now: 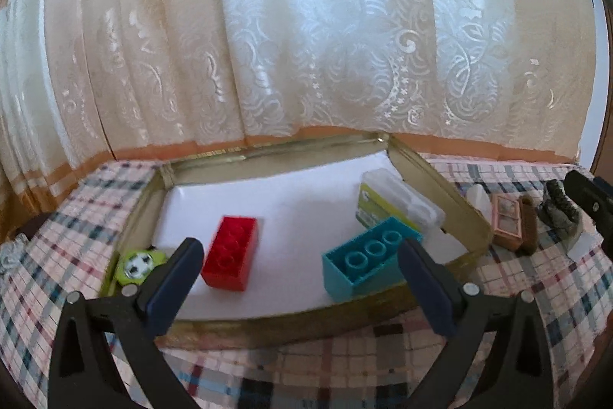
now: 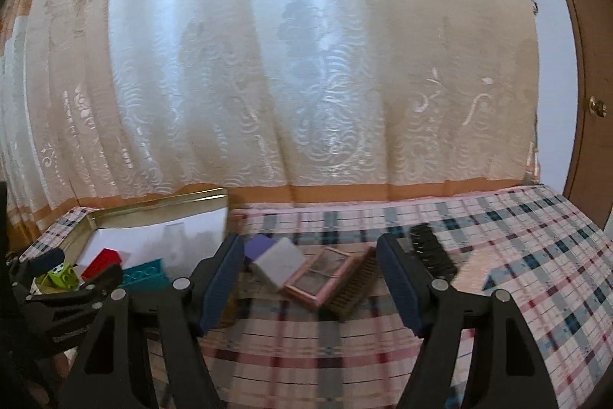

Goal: Organize rigid objects
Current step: 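Withdraw both tools from the tray toward the remaining items beside it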

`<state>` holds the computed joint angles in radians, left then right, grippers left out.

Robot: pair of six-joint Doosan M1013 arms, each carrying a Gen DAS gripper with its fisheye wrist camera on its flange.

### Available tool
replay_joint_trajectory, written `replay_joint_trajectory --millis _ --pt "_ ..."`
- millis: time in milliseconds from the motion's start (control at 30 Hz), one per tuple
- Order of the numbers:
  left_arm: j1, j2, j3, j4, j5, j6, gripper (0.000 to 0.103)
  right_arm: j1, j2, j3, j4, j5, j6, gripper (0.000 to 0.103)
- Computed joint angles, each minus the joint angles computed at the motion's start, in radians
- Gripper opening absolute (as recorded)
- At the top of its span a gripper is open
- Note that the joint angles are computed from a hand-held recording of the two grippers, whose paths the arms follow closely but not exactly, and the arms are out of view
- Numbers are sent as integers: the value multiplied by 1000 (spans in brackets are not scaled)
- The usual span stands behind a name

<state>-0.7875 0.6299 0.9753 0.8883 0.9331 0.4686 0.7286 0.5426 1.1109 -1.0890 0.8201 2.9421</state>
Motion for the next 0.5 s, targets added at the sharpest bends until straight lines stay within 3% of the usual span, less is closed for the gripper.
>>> replay_joint_trajectory --millis 500 --pt "-43 44 -78 -78 39 78 103 -49 -79 117 21 5 1 74"
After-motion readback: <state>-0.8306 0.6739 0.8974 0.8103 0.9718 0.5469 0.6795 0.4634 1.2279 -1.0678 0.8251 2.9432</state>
